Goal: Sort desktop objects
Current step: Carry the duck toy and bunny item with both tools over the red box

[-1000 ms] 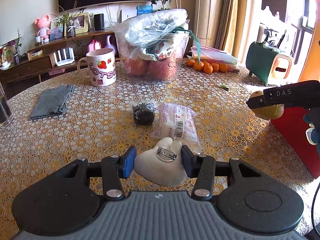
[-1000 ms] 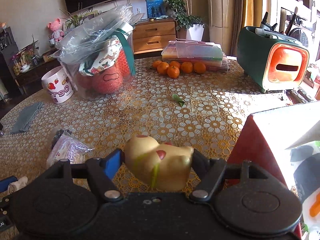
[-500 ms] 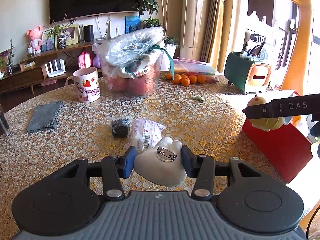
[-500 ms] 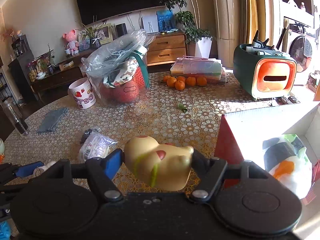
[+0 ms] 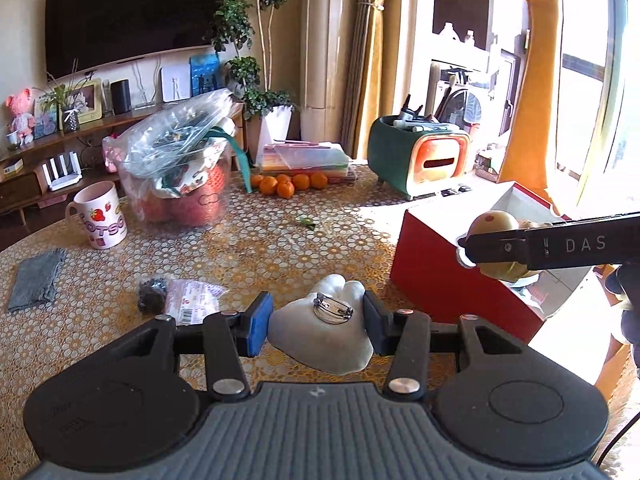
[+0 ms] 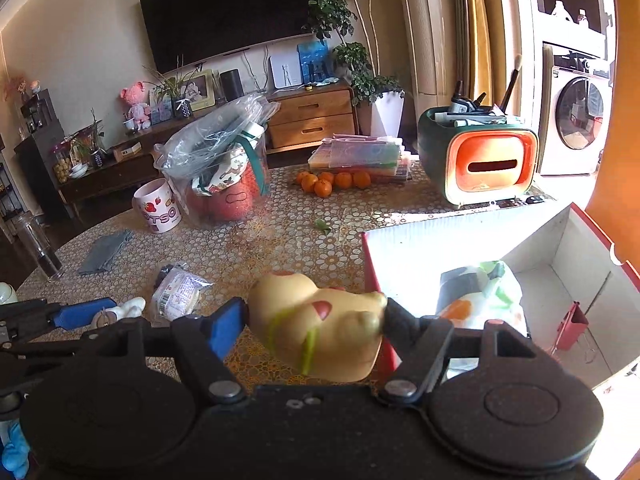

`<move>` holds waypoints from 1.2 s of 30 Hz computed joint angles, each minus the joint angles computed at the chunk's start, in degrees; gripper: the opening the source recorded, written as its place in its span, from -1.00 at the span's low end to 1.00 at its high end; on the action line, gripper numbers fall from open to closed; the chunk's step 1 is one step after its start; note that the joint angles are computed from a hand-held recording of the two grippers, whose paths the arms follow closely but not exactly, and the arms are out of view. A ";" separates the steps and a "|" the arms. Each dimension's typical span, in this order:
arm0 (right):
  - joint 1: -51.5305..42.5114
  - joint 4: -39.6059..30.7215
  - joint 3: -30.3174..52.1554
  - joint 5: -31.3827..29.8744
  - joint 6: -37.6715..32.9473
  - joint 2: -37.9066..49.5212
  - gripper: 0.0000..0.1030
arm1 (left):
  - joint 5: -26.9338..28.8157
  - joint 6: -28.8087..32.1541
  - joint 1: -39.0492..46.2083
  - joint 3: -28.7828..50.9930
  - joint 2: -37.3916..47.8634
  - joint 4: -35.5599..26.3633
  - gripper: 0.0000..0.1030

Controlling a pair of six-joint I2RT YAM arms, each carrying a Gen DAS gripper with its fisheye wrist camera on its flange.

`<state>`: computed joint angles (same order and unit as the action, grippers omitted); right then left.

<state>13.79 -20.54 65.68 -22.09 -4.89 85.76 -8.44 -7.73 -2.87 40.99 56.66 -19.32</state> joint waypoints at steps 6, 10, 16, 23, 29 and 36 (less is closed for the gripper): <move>-6.38 -1.07 -0.23 -2.96 -2.21 -0.72 0.41 | -4.40 -1.96 -8.71 3.99 6.06 1.62 -0.09; -10.65 -1.31 0.24 -4.73 -3.79 -0.13 0.41 | -5.70 -3.28 -12.84 7.36 11.36 2.86 -0.08; -15.99 -1.85 2.75 -6.41 -6.42 2.86 0.41 | -7.41 -3.28 -17.98 13.10 19.22 4.31 -0.08; -20.09 -1.62 8.23 -6.45 -7.61 9.24 0.41 | -7.45 -2.42 -21.94 21.09 28.59 4.65 -0.08; -21.34 -4.47 16.58 -5.31 -7.41 17.37 0.41 | -6.36 -1.12 -23.71 28.46 36.84 4.28 -0.08; -20.60 -7.11 25.57 -4.04 -8.37 25.48 0.41 | -5.31 -0.31 -25.36 37.03 45.42 2.76 -0.08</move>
<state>-6.81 -27.66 91.25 -26.13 -13.27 111.25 -13.75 -8.04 -28.23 78.02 102.08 -16.56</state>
